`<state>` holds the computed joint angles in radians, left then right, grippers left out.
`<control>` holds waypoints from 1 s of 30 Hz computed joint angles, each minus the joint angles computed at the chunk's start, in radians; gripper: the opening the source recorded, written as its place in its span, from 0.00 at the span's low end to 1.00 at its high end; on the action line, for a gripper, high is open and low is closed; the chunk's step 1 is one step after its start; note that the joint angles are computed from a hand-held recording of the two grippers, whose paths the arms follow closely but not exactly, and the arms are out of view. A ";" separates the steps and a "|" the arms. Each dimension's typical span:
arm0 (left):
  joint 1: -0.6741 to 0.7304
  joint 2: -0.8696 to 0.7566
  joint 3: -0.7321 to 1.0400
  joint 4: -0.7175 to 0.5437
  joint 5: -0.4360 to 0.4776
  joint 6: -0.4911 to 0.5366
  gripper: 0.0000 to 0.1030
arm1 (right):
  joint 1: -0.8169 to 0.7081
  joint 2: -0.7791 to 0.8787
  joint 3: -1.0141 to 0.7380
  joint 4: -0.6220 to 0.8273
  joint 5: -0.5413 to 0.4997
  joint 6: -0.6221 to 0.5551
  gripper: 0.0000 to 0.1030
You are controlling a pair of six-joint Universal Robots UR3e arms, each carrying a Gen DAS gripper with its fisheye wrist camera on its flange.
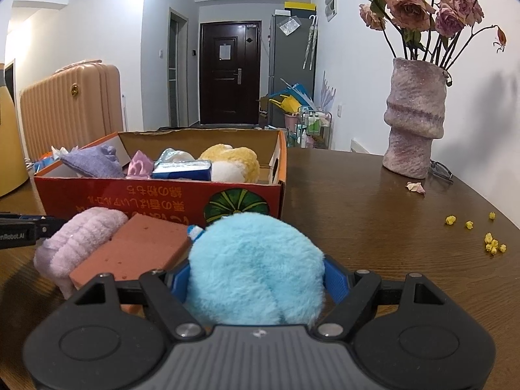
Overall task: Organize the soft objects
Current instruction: 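Carry the blue ball and white sponge over the cardboard box with both grippers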
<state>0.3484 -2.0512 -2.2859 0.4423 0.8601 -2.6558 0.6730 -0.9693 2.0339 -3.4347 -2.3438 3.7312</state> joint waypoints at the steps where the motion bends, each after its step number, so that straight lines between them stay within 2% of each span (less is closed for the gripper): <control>1: 0.003 -0.001 -0.005 0.013 -0.004 -0.001 0.18 | 0.002 0.001 -0.003 0.001 -0.002 0.000 0.76; 11: 0.067 0.013 -0.081 0.156 -0.070 -0.039 0.17 | 0.034 0.016 -0.035 0.017 -0.044 0.015 0.76; 30: 0.165 0.082 -0.220 0.324 -0.167 -0.092 0.17 | 0.088 0.046 -0.086 -0.029 -0.121 -0.003 0.76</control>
<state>0.5136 -1.9695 -2.5061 0.7663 0.6932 -2.7476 0.7609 -0.9232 1.9484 -3.4634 -2.4649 3.7284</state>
